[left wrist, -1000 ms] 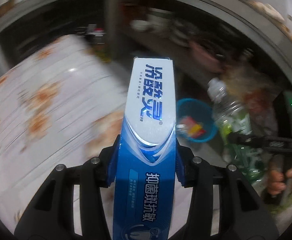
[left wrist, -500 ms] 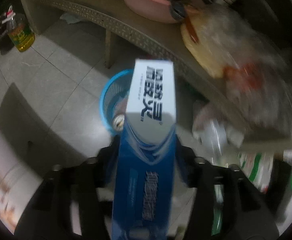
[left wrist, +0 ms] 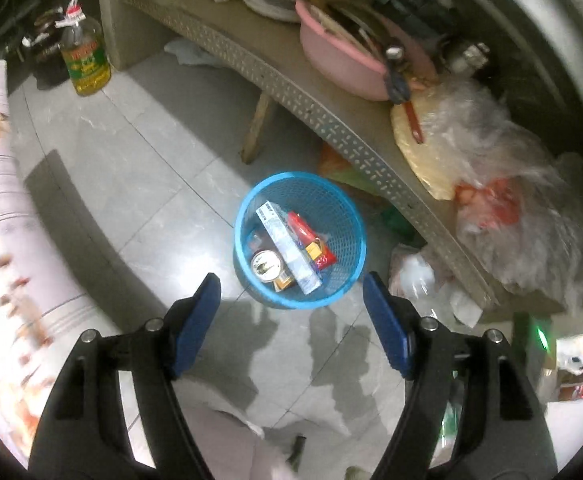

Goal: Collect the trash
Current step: 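Carry the bottle and toothpaste box over the wastebasket and open both grippers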

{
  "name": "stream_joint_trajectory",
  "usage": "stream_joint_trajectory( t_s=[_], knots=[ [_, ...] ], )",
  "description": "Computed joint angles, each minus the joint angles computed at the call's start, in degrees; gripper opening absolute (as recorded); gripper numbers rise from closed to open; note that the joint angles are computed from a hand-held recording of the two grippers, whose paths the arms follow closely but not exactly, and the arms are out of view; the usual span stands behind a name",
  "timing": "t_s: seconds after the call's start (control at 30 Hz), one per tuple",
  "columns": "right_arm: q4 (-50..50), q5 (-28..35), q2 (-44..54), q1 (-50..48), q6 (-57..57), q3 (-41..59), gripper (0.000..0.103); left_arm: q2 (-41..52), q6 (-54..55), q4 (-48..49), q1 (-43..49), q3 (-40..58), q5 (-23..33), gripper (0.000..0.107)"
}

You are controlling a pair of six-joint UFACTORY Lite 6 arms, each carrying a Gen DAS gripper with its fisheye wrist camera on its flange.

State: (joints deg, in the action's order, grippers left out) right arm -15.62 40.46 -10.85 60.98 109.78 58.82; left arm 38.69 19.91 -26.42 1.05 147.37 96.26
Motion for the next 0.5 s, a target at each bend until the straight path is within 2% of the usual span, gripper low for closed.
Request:
stream_joint_trajectory(
  t_s=[0.1, 0.17, 0.23, 0.33, 0.4, 0.5],
  knots=[
    [3.70, 1.39, 5.28, -3.88, -7.98, 3.74, 0.056, -8.46, 5.17, -3.12, 6.62, -7.71, 0.21, 0.070],
    [5.91, 4.46, 10.64, -7.22, -15.36, 8.17, 0.056, -11.22, 8.85, -5.59, 11.40, -9.22, 2.12, 0.070],
    [6.10, 10.47, 19.06, -10.90, -23.98, 16.26, 0.056, -16.14, 14.14, -7.89, 17.84, -13.27, 2.93, 0.070],
    [0.65, 19.01, 33.73, -14.63, -33.77, 31.24, 0.057, -22.00, 21.18, -11.04, 28.34, -18.40, 4.19, 0.072],
    [-4.93, 23.84, 44.01, -15.45, -39.78, 41.71, 0.062, -24.43, 25.09, -13.51, 35.46, -20.90, 6.26, 0.073],
    [-11.58, 29.76, 52.03, -14.92, -42.57, 50.89, 0.064, -28.24, 30.15, -15.55, 44.00, -26.33, 8.39, 0.073]
  ],
)
